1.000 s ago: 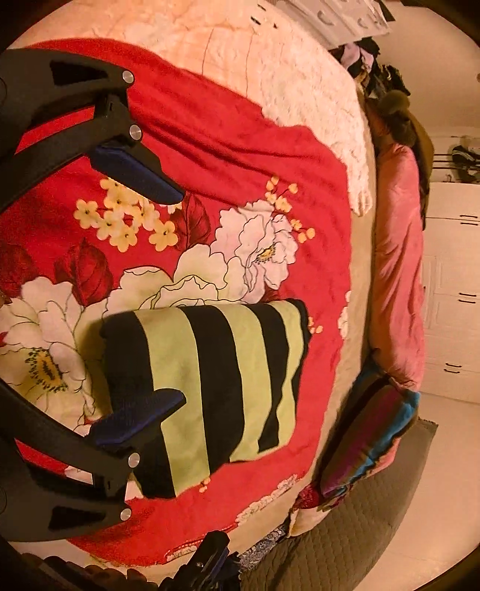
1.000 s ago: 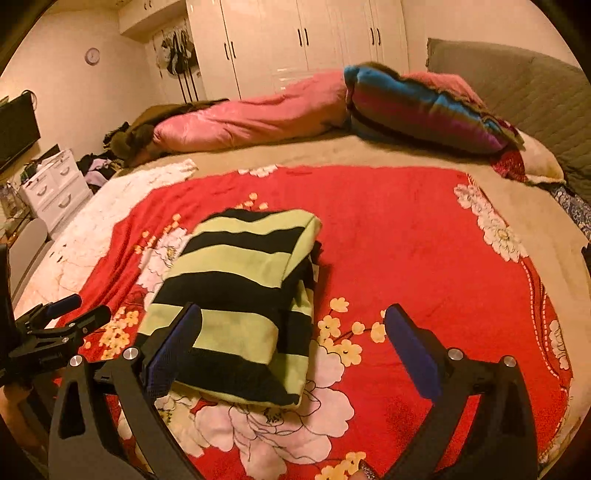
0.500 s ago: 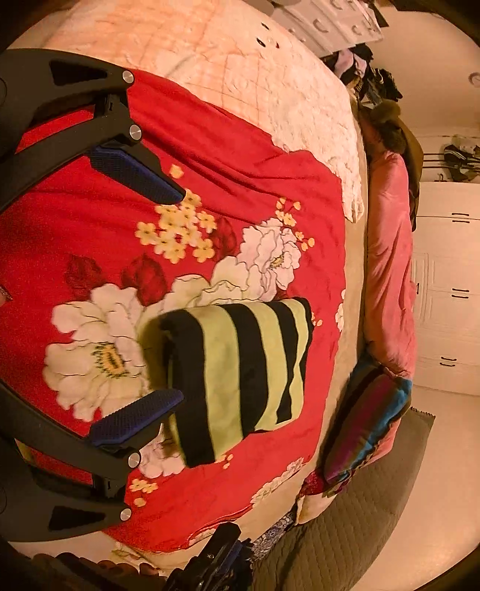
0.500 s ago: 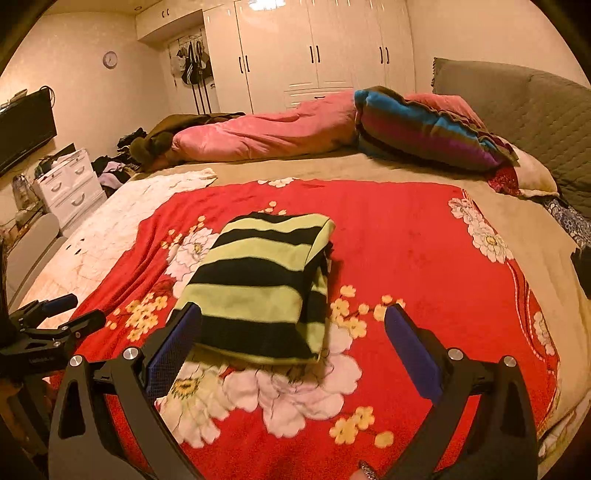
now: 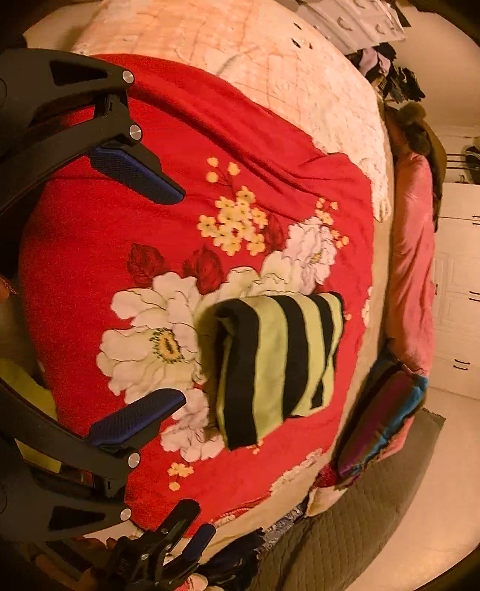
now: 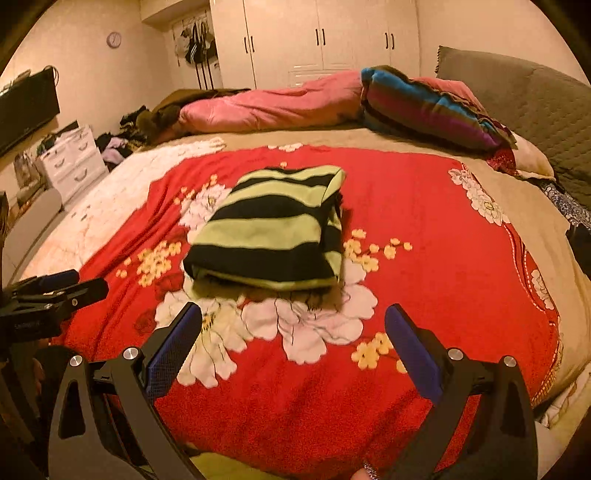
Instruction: Fold small clothes
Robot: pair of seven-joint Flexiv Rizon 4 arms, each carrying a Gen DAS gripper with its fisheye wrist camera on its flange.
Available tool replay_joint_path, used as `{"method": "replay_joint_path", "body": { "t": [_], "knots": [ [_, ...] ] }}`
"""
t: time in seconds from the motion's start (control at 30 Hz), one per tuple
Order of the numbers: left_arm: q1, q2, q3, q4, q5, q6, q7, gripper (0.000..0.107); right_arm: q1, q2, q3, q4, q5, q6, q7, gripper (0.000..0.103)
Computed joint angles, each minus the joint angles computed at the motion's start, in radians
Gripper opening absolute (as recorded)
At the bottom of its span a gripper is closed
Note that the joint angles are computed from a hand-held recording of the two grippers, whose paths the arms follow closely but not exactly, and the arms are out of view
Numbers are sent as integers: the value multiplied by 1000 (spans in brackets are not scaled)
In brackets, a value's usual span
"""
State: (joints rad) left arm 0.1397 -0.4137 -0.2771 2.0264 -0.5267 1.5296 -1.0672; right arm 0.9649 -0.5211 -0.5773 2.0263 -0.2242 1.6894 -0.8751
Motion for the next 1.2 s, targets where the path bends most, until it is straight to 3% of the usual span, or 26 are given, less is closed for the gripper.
{"method": "replay_joint_path", "body": {
  "t": [0.3,0.63,1.2],
  "knots": [
    [-14,-11,23,-8,5,-13,-34,94,-40,2,43,-14,-26,-18,24,99],
    [-78,-16,119,-35,74,-42,-112,94,-40,-2,42,-13,-53,-8,34,99],
    [-84,-16,137,-43,126,-38,-148,94,-35,1,36,-10,-47,-19,39,99]
  ]
}}
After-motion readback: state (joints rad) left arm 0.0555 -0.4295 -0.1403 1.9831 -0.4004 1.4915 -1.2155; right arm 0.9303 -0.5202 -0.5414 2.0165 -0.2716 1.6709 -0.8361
